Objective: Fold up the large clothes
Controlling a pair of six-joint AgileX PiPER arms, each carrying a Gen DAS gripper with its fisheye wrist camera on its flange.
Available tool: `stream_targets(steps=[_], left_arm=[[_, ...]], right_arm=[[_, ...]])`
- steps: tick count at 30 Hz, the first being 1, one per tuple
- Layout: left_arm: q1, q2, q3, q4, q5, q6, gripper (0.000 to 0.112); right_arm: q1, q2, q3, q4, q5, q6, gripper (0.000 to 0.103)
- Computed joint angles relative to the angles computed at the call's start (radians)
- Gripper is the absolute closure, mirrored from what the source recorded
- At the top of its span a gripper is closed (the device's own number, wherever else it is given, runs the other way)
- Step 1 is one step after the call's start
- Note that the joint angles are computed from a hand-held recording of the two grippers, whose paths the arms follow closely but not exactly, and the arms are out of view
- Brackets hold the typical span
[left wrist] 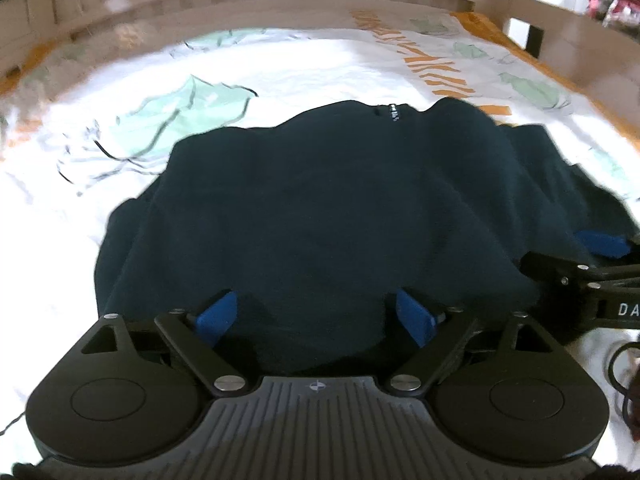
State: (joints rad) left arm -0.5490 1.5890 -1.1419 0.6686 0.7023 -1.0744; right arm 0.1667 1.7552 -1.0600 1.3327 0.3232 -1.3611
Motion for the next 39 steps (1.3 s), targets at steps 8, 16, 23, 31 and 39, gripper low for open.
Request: stream_targets(steps=[8, 16, 23, 31, 39], left_arm=[[0.219, -0.352, 0.295, -0.270, -0.233, 0.032, 0.025], [0.469, -0.434, 0.422, -0.749, -0.238, 0.446, 0.025], [0.437, -0.358, 0.368, -0.806, -0.258, 0.532, 0.025], [0.391, -0.284, 0.352, -0.682, -0.311, 0.389, 0.010], [0.399, -0.271, 0.348, -0.693, -0.326, 0.415, 0.009]], right_arm=[[-0.296, -0.025, -0.093, -0.124, 0.428, 0.395, 0.005], [-0.519, 0.016, -0.125, -0.172, 0.602, 0.570, 0.004], [-0.526, 0.102, -0.168, -0.157, 0.682, 0.584, 0.000], [-0.476, 0.241, -0.260, -0.023, 0.709, 0.527, 0.000], [-0.438, 0.284, -0.273, 0.086, 0.693, 0.403, 0.000]])
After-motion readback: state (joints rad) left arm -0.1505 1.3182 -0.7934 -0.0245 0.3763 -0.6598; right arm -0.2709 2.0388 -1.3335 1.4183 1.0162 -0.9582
